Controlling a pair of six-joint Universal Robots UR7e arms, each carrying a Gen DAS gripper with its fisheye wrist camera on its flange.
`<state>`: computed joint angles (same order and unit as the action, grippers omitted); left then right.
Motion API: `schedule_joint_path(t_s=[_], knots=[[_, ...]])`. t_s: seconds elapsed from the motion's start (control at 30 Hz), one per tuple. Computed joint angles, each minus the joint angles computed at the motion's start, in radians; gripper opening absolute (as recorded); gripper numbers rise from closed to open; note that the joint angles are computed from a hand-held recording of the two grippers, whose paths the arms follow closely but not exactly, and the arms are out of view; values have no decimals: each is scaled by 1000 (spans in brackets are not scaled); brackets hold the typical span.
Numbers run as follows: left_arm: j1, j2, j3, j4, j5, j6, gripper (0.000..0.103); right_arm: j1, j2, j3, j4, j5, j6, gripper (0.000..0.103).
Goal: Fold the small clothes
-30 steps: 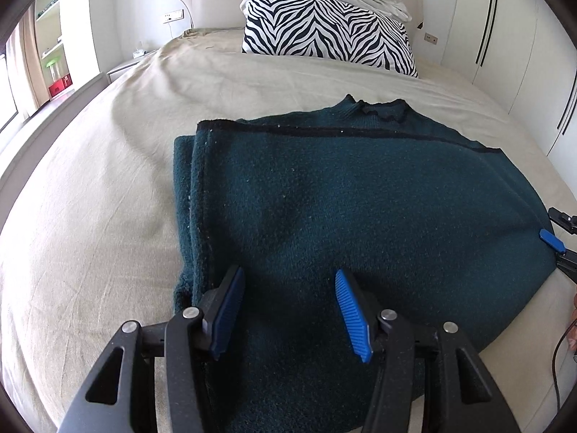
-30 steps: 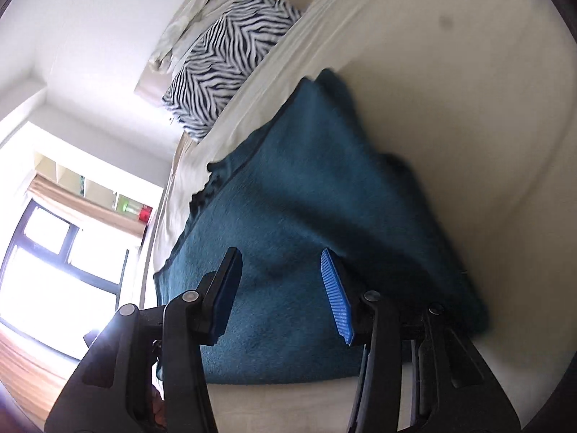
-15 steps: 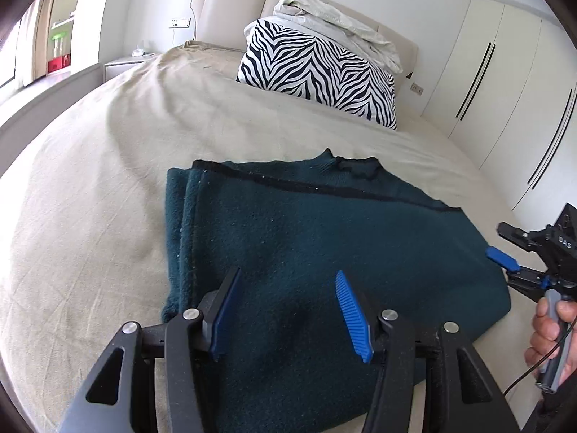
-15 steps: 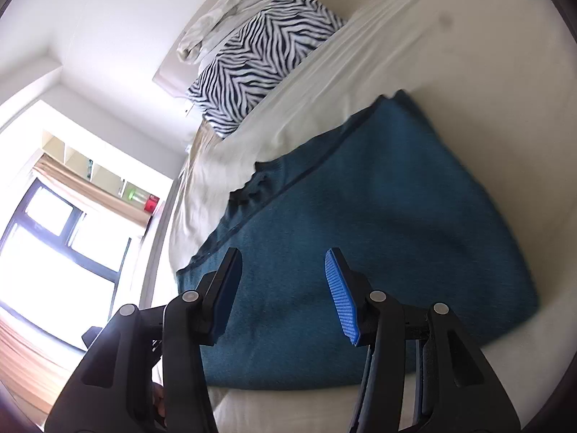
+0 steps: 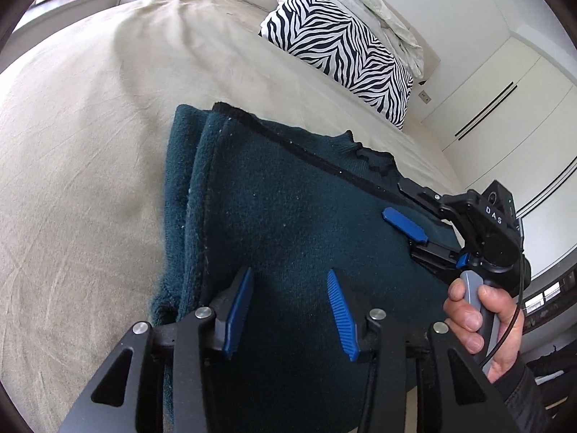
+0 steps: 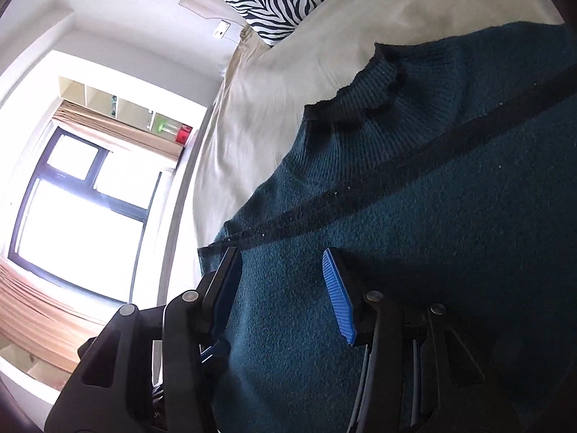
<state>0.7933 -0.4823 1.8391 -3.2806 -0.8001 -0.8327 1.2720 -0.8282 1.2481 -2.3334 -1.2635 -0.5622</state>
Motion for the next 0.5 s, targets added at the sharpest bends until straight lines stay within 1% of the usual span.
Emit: schedule_joint_path(t_s=[0.03,0.07,0.1,0.17,0.2,0.23,0.27,0.3,0.33,0.4,0.47,0.5], knots=[[3,-5,12,-26,-9,-9,44,-13,4,-21,18,29,3,44],[2,-14,30,-58,-10,-23,43,-22,1,-22,-6,40,16,44],[-2,-25,52,-91,-1,-35,43,-30,-2,-21,-52,30,39,44],[-25,-56,104,-151,62,-52,47,-58,-15,-36,-63,78,86,44],[-39,-74,133,-172,109,-64,57,-68,-30,-26,-92,83,114,46],[-51,-92,161,-178,159,-87,62,-74,-52,-1,-139,76,125,46],[-56,-110,184,-173,189,-113,67,-79,-74,24,-175,72,118,47],[-51,-128,202,-156,185,-140,67,-84,-93,44,-187,75,104,48],[-36,-142,216,-154,152,-162,67,-89,-108,56,-174,81,90,48],[-1,-132,229,-227,58,-177,67,-95,-129,71,-124,90,55,48],[23,-118,213,-226,-24,-168,66,-93,-149,94,-84,87,15,48],[25,-112,200,-201,-36,-161,66,-92,-151,98,-58,87,-6,48]])
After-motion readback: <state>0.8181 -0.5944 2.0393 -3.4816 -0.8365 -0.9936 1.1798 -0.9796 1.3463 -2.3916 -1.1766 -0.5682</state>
